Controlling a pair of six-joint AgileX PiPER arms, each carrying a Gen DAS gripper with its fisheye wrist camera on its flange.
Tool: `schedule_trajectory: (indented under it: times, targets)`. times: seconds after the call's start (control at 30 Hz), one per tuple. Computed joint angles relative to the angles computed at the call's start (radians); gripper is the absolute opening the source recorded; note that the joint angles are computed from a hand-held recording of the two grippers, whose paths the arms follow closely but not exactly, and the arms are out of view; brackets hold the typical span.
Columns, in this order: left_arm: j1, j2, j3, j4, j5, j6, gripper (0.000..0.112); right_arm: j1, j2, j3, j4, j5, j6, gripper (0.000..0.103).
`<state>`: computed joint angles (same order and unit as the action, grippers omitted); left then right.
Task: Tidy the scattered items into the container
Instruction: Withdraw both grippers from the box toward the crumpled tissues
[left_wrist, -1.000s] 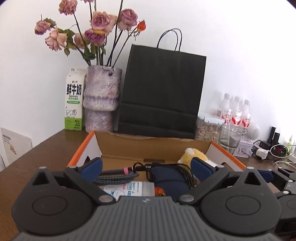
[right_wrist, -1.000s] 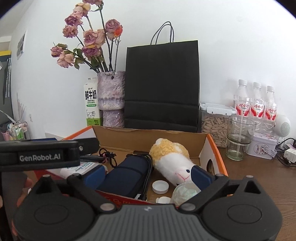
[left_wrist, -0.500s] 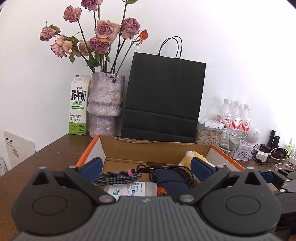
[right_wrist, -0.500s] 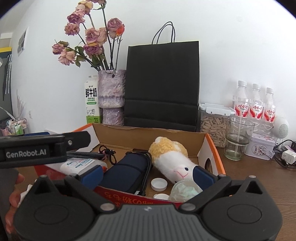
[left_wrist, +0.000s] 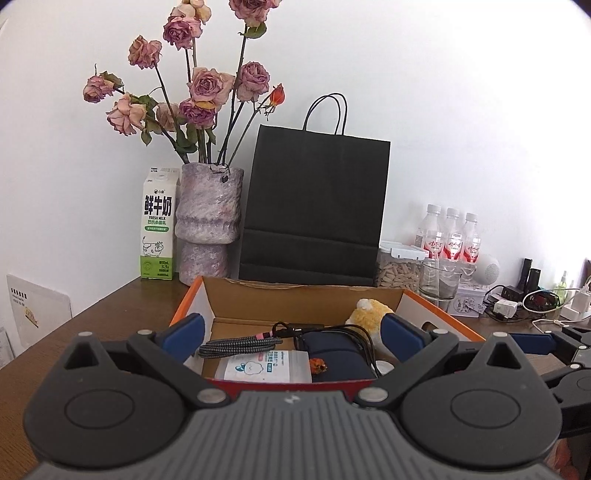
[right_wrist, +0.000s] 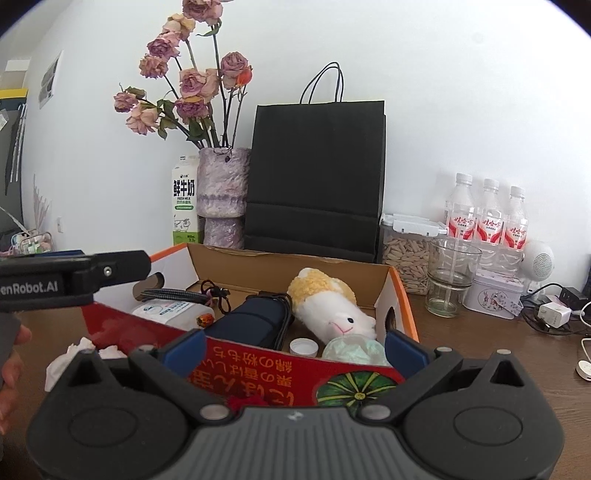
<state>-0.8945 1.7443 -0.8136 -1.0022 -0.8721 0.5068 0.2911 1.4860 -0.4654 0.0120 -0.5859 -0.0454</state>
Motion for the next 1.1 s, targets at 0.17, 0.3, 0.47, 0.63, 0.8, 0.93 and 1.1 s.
schedule_trajectory:
  times: [0.17,0.3,0.47,0.63,0.8,0.93,1.1]
  targets:
    - [-0.045,-0.021,0.059,-0.028,-0.051,0.008,0.103,-0.009,-0.056,0.065,-0.019,-0.002,0.017,0.103]
    - [-0.069,-0.039,0.099,-0.070,-0.070,0.008,0.103,0.007,-0.087,0.112,0.020,0.000,-0.017,0.103]
    - [-0.096,-0.055,0.141,-0.103,-0.092,0.004,0.103,0.017,-0.103,0.156,0.071,0.010,-0.054,0.103]
    - [-0.123,-0.060,0.159,-0.137,-0.100,0.028,0.103,0.042,-0.136,0.200,0.147,0.006,-0.102,0.103]
    - [-0.137,-0.067,0.172,-0.177,-0.093,0.050,0.103,0.060,-0.172,0.246,0.246,-0.008,-0.165,0.103]
    - [-0.149,-0.068,0.179,-0.211,-0.105,0.062,0.103,0.053,-0.171,0.249,0.273,0.007,-0.176,0.103]
    - [-0.169,-0.065,0.187,-0.233,-0.122,0.070,0.103,0.083,-0.165,0.248,0.336,-0.006,-0.232,0.103]
